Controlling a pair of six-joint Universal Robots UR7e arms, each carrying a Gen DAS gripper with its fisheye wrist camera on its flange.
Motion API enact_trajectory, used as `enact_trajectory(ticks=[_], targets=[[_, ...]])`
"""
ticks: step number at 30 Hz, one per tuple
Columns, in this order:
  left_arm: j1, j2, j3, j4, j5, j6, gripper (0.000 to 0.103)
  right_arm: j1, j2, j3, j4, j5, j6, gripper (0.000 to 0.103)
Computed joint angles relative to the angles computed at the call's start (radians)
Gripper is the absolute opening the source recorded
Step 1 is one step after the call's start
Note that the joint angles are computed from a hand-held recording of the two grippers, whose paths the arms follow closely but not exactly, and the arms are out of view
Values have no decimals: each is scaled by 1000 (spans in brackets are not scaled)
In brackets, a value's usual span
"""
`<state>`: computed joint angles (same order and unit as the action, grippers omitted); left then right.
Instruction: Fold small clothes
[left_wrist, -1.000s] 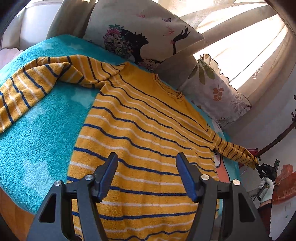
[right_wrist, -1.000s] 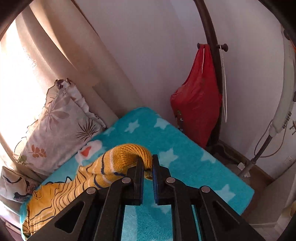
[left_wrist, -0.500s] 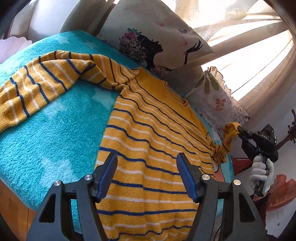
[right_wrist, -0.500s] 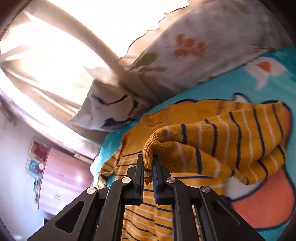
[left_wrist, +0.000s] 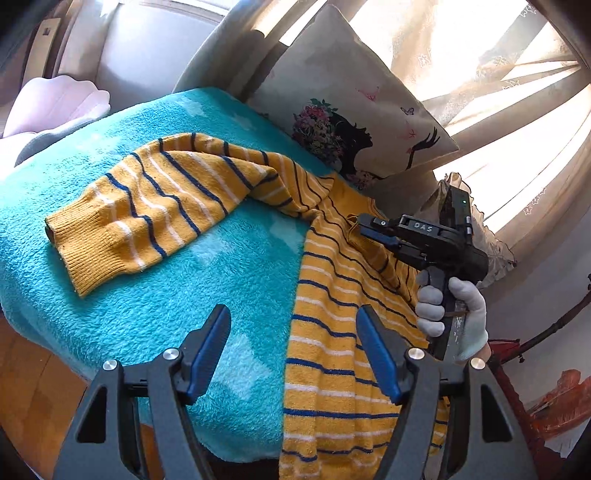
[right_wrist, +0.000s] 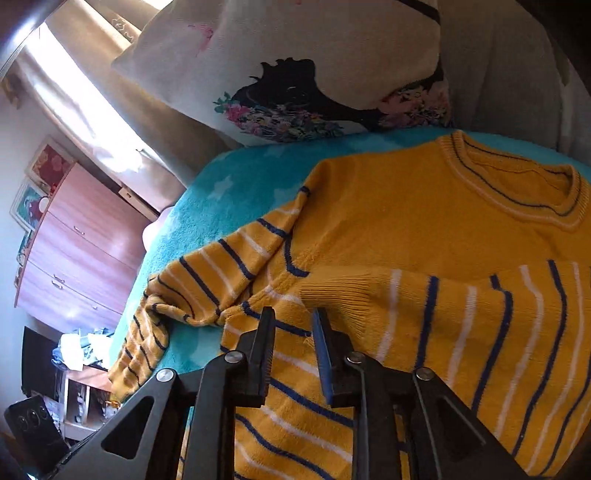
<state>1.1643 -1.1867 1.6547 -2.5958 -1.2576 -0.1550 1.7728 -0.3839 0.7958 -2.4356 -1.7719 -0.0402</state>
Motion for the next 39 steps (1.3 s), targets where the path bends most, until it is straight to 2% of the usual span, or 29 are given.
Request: enact_trajectory(ticks=[1, 3, 5, 9, 12, 16, 20, 22, 24, 25, 26, 27, 30, 34, 37, 39], targets=[[1, 2, -2, -1, 6, 4, 70, -10, -22, 32, -26, 52, -1, 32], [4, 11, -15, 5, 7, 5, 70, -12, -78, 121, -108, 93, -6, 39], [4, 30, -38, 11, -14, 11, 70, -8, -137, 200, -174, 77, -10, 50], [-28, 123, -139, 46, -14, 83, 70, -21, -272, 388, -307, 21, 10, 53], [-47, 239, -274, 115, -17, 138, 72, -38, -360, 522, -401, -16, 34, 54], [-53, 431, -515, 253, -10, 183, 74, -49, -443, 659, -492, -85, 38, 54], [-53, 617, -760, 371, 60, 203, 74, -57, -496, 754, -559, -126, 23, 54], [-46, 697, -880, 451, 73, 189, 74, -60, -518, 795, -590, -138, 17, 54], [-44, 745, -952, 494, 85, 197, 65, -64, -536, 825, -621, -152, 10, 54], [-50, 756, -971, 502, 102, 212, 30, -66, -547, 840, -635, -160, 6, 54], [-49, 766, -1000, 548, 82, 201, 11, -68, -557, 853, -647, -170, 1, 54], [-47, 758, -1001, 551, 56, 175, 11, -70, -566, 863, -658, -179, -2, 54], [-55, 697, -902, 407, 52, 203, 11, -83, -594, 892, -684, -187, -9, 54], [-66, 679, -865, 313, 185, 200, 12, -94, -598, 894, -697, -182, -19, 54], [-48, 722, -947, 410, 257, 117, 13, -101, -578, 874, -685, -161, -5, 54], [-38, 734, -958, 422, 287, 102, 14, -105, -557, 852, -672, -155, -3, 54]])
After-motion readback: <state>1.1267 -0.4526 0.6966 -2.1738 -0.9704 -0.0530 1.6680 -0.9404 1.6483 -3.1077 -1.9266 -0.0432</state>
